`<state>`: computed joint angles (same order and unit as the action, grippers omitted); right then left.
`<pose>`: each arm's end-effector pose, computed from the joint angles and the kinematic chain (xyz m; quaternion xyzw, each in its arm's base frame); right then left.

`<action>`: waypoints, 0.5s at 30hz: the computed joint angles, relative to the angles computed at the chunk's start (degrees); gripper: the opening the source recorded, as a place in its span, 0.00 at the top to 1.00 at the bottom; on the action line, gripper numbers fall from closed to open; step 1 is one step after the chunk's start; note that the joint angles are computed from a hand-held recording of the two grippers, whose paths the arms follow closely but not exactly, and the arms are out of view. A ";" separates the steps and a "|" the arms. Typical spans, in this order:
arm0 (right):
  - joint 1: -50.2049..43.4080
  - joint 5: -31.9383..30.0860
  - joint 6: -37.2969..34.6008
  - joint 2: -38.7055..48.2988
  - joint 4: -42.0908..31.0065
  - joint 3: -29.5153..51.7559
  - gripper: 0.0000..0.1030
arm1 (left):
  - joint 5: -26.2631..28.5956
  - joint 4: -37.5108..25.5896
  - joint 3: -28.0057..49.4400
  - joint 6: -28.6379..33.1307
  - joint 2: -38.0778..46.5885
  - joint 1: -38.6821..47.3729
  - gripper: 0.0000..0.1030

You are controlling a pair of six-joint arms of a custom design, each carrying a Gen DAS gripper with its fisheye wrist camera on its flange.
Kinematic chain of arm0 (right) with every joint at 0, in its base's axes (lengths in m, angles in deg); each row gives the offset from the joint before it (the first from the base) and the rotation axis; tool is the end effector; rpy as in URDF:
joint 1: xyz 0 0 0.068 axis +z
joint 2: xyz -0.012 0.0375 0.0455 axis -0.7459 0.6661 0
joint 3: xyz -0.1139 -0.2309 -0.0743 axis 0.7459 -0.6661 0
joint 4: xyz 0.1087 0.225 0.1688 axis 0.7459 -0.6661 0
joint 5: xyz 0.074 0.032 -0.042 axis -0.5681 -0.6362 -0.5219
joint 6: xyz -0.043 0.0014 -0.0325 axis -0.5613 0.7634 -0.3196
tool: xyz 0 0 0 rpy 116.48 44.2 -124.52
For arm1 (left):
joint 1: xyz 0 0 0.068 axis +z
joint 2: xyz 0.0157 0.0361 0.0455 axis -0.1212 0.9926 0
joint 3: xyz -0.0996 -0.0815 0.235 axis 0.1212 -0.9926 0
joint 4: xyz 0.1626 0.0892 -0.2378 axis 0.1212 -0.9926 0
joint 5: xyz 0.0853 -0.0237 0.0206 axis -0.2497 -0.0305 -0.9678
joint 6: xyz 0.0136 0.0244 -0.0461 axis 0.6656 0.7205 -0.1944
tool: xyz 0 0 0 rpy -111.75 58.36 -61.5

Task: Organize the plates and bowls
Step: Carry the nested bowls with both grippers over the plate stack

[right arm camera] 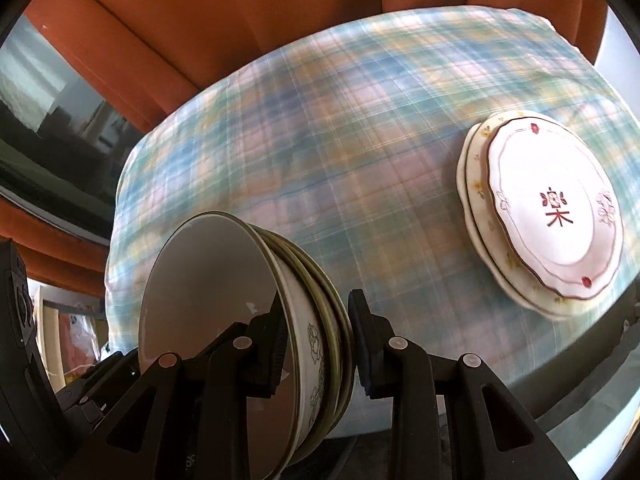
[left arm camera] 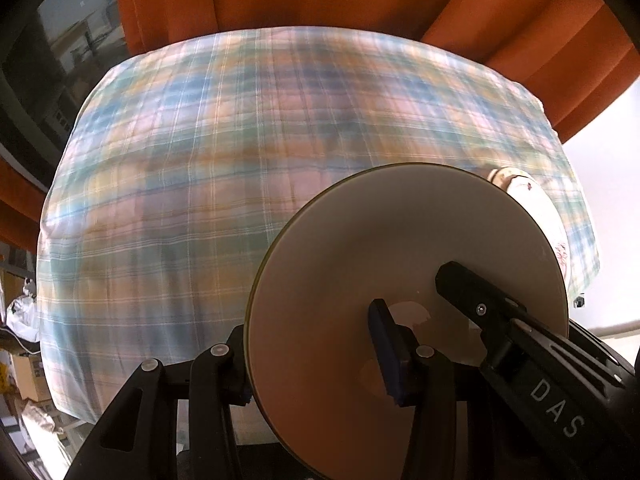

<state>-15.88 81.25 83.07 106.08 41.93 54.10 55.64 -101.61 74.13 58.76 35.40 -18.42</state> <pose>0.2898 0.1739 0.1860 0.3281 0.9195 0.0711 0.2045 0.3647 -0.0840 0.1847 0.2785 0.9439 -0.1325 0.1179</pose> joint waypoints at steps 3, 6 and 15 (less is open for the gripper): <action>1.43 1.99 1.41 -0.88 -1.08 0.22 0.68 | 0.72 0.91 -1.13 -0.03 -1.58 0.16 0.55; 2.09 3.49 1.24 -1.80 -1.01 -0.01 0.68 | 1.00 2.51 -2.77 -1.26 -3.62 -0.27 0.55; 0.05 3.78 -5.87 -8.35 1.71 -4.90 0.69 | -0.45 7.07 -6.67 -9.92 -8.63 -4.18 0.55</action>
